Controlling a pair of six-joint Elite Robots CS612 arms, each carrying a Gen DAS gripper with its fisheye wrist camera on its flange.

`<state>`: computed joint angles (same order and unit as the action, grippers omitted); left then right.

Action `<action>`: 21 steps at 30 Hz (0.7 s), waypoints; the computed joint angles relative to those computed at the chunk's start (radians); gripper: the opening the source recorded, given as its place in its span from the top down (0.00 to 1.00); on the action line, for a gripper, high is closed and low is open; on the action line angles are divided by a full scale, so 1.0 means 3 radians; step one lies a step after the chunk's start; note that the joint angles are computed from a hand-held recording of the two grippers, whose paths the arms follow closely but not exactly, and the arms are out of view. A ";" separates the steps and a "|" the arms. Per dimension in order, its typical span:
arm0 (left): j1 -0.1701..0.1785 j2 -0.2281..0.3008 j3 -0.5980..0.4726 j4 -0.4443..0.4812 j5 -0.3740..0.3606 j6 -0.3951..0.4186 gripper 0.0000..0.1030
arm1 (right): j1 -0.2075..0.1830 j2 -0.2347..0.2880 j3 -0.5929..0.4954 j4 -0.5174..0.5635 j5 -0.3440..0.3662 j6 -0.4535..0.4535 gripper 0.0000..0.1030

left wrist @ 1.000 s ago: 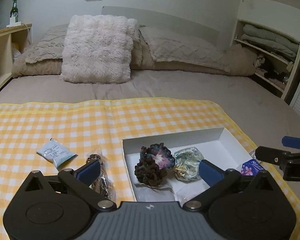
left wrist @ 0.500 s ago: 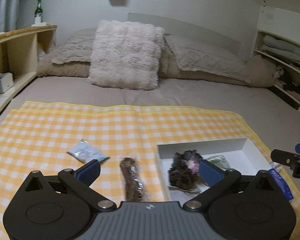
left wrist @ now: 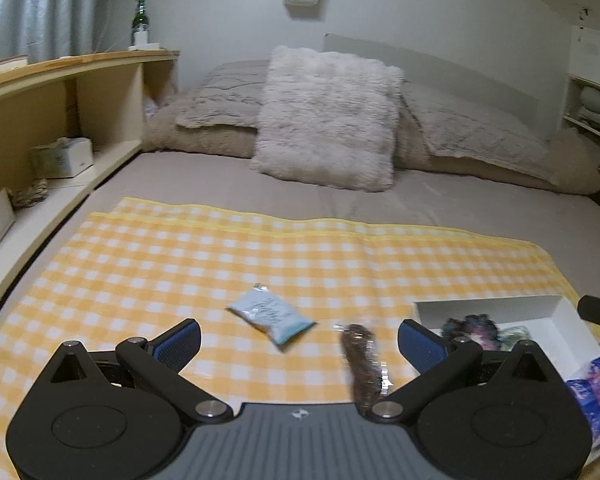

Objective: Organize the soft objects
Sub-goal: 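Withdraw both tools from the tray toward the white packet and cord bag, then grasp the small white packet with the left tool while the right tool grasps the clear cord bag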

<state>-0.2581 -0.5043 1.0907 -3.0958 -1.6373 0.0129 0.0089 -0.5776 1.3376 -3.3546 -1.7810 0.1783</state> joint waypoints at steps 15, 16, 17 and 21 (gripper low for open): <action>0.0075 0.0189 -0.0364 0.0282 0.0314 -0.0215 0.00 | 0.0138 0.0312 -0.0627 0.0252 0.0289 0.0306 0.00; 0.0078 0.0212 -0.0408 0.0315 0.0317 -0.0240 0.00 | 0.0150 0.0333 -0.0669 0.0289 0.0290 0.0249 0.00; 0.0082 0.0238 -0.0458 0.0356 0.0308 -0.0275 0.00 | 0.0162 0.0358 -0.0721 0.0351 0.0301 0.0171 0.00; 0.0094 0.0361 -0.0699 0.0565 0.0282 -0.0492 0.00 | 0.0222 0.0469 -0.0951 0.0625 0.0184 -0.0211 0.00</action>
<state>-0.2299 -0.3959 0.8811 -2.9264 -1.5528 -0.1347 0.0756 -0.4370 1.0521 -3.1671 -1.7257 0.1150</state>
